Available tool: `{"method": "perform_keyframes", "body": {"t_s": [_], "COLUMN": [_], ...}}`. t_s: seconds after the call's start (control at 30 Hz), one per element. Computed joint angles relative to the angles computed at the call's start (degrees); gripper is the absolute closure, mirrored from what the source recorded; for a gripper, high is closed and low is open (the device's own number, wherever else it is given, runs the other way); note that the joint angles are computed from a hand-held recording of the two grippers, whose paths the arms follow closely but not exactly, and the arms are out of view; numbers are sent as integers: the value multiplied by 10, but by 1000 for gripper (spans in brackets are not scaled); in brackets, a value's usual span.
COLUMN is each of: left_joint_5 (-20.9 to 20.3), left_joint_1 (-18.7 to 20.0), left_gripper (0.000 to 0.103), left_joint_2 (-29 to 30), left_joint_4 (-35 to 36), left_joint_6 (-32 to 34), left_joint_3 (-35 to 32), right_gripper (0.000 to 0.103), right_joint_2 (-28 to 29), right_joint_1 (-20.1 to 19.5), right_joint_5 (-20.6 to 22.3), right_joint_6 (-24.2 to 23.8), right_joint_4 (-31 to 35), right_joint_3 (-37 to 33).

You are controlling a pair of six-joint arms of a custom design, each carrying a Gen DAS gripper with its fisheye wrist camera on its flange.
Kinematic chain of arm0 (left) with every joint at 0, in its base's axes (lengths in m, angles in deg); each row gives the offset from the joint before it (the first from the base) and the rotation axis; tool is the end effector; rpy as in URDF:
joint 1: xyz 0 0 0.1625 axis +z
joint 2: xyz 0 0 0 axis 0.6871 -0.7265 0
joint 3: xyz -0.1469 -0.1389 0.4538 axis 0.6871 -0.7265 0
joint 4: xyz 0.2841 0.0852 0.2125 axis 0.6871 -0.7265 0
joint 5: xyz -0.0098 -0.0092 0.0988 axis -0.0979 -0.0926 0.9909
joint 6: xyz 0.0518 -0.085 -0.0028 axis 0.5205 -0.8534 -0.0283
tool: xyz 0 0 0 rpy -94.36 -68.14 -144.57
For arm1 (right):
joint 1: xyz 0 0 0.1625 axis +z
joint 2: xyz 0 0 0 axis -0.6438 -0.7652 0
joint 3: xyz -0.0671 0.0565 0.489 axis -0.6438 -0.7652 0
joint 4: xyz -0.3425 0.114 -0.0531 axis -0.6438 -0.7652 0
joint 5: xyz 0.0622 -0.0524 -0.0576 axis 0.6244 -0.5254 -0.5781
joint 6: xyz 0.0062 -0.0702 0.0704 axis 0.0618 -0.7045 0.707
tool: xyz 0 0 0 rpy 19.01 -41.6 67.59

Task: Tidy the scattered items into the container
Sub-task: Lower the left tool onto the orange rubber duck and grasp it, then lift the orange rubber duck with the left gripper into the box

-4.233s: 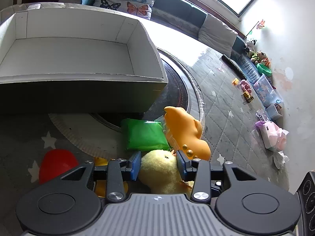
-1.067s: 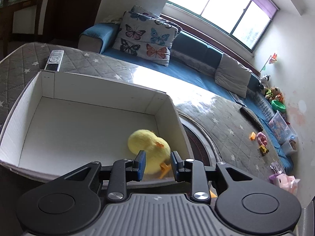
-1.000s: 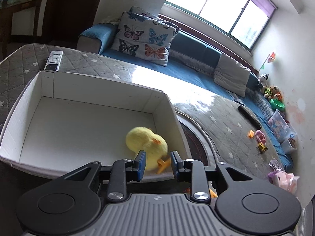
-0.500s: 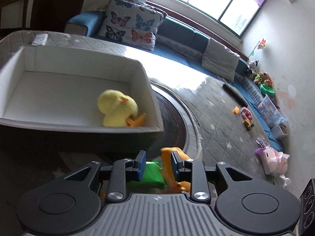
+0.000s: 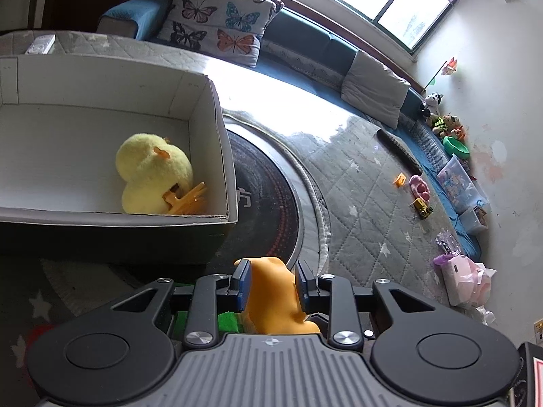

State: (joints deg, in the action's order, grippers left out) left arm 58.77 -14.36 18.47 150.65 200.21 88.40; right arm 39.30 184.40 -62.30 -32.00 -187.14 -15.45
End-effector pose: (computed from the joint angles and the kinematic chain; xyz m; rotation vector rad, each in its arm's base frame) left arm -0.3588 -0.4299 0.6404 0.0812 2.6494 -0.9538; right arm 0.6838 -0.3924 0.2532 1.0594 -2.4832 0.7615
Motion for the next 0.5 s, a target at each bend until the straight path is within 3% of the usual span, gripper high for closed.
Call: {"method": "perform_keyframes", "body": {"t_s": [0.17,0.5], "left_joint_5": [11,33], "left_joint_1": [8,17], "left_gripper": [72,65], "left_joint_2": [4,19], "left_joint_4": [-4,-4], "left_joint_6": [-1,6], "left_joint_3": [-1,-19], "right_gripper": [55,56], "right_joint_2": [-2,-19], "right_joint_1": [-1,-4], "right_joint_5": [2,9], "right_joint_6": [5,17], "right_joint_4": [7,5], "right_joint_3": [0,17]}}
